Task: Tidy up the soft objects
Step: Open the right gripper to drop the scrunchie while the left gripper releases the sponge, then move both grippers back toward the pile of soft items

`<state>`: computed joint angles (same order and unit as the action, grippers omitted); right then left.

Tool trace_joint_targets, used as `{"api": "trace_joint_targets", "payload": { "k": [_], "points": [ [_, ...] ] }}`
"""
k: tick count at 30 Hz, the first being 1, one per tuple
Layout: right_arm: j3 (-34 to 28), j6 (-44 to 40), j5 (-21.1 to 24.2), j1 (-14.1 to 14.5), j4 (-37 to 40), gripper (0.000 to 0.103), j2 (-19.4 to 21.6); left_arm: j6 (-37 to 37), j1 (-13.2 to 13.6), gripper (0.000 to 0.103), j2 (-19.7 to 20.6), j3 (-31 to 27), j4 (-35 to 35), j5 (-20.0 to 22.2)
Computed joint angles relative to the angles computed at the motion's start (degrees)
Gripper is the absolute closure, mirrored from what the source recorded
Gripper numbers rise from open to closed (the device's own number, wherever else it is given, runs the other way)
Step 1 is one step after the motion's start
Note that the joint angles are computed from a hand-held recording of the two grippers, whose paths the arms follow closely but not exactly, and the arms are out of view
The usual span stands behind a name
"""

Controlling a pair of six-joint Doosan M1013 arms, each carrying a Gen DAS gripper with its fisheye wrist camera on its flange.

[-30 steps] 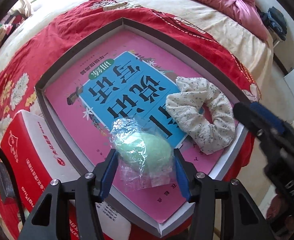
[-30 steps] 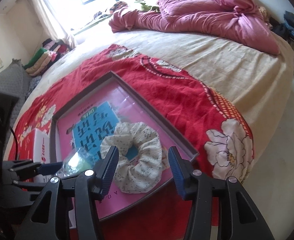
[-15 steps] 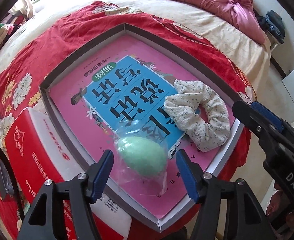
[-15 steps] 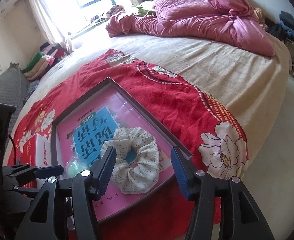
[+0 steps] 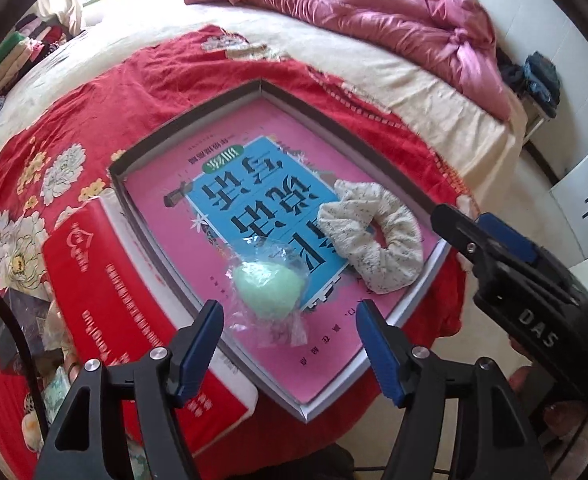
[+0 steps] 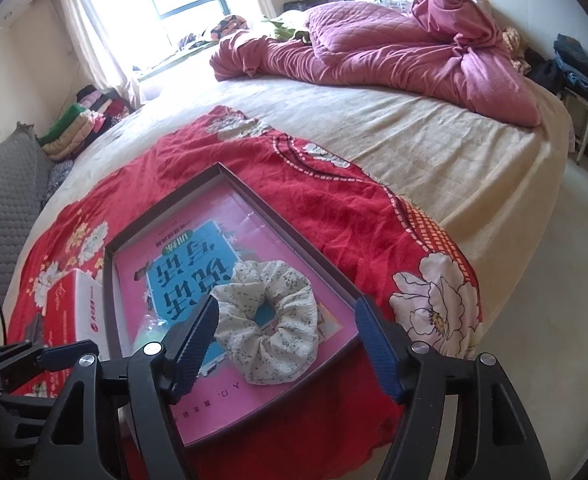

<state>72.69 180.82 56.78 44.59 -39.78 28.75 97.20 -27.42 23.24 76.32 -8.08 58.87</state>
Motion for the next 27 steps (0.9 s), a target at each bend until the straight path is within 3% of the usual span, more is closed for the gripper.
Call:
{"api": "trace_joint_targets", "payload": {
  "k": [14, 27],
  "points": [
    [-3.6, 0.1, 5.1, 3.0, -7.3, 0.026, 0.0, -2.7, 2.8, 0.034, -6.7, 5.1, -0.2, -6.3],
    [-9.9, -5.6, 7.7, 5.6, -9.9, 0.026, 2.0, -6.3, 9.3, 0.034, -11.9, 8.9, -1.4, -9.5]
  ]
}}
